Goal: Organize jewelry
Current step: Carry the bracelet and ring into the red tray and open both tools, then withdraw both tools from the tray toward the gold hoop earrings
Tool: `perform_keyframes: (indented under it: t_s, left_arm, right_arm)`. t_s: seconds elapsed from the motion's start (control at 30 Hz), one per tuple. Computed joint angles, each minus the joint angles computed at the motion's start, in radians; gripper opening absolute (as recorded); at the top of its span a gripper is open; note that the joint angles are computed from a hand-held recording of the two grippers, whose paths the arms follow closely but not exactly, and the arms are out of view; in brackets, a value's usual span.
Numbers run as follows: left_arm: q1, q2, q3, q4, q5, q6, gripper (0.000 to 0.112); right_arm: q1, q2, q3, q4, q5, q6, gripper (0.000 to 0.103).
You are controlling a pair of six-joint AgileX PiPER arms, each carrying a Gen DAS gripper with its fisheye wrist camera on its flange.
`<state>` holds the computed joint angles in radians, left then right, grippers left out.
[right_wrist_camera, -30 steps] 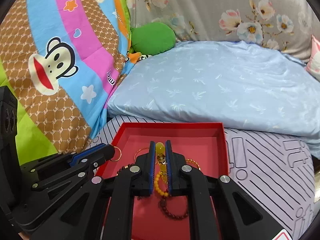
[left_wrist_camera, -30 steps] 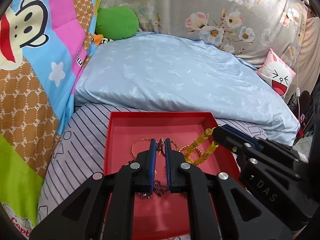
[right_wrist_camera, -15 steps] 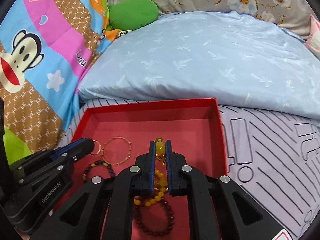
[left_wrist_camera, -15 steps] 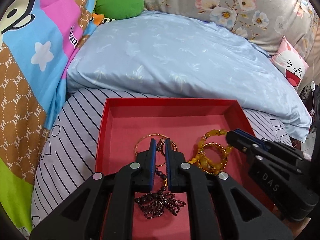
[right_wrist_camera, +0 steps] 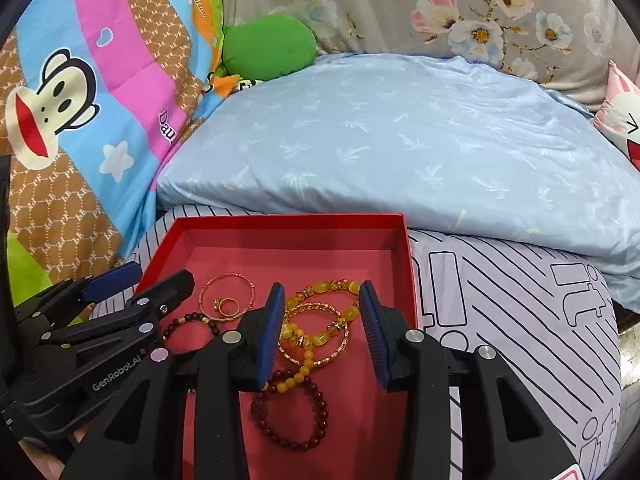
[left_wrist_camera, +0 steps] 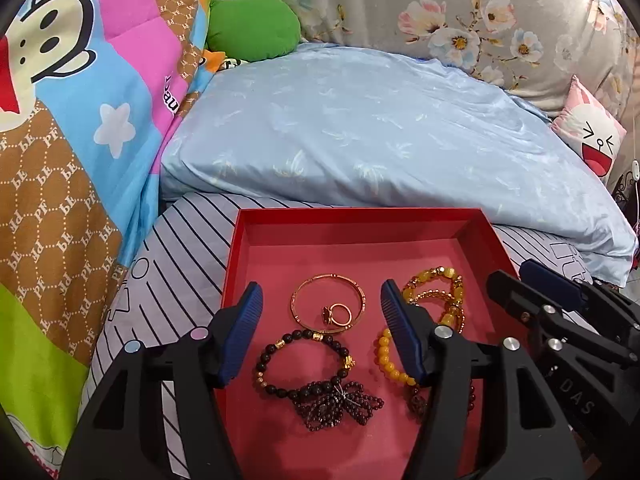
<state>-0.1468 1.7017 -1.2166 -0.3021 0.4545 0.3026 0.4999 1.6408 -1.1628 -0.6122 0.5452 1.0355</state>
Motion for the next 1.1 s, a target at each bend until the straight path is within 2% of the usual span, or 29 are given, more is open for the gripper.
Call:
perform_keyframes:
  t_s: [0.23,0.57,0.73,0.83,1.1]
  left_arm:
    - [0.012,-0.094,0.073,0.008,-0.004,-0.001,0.058]
    - [0.064,-0.306,0.257,-0.072,0.0,0.113,0.058]
    - [0.119,-0.427,0.367,-0.15,0.03,0.209,0.058]
    - [0.149,-0.505,0.456,-0.178,0.032,0.267,0.058]
    - [0.267,-0.666,0.659,-0.298,0.089,0.458,0.059]
  right_arm:
    - [0.054,-0.083,0.065,-0.056,0.026,0.079,0.039]
    - [0.212,-0.237,0.19,-0.179,0.134,0.263,0.039]
    - [0.336,-0.329,0.282,-0.222,0.202,0.385,0.039]
    - [0.451,-0.363,0.344,-0.264,0.277,0.498,0.039]
    - [0.745,-0.382,0.451,-0.269,0.429,0.749,0.039]
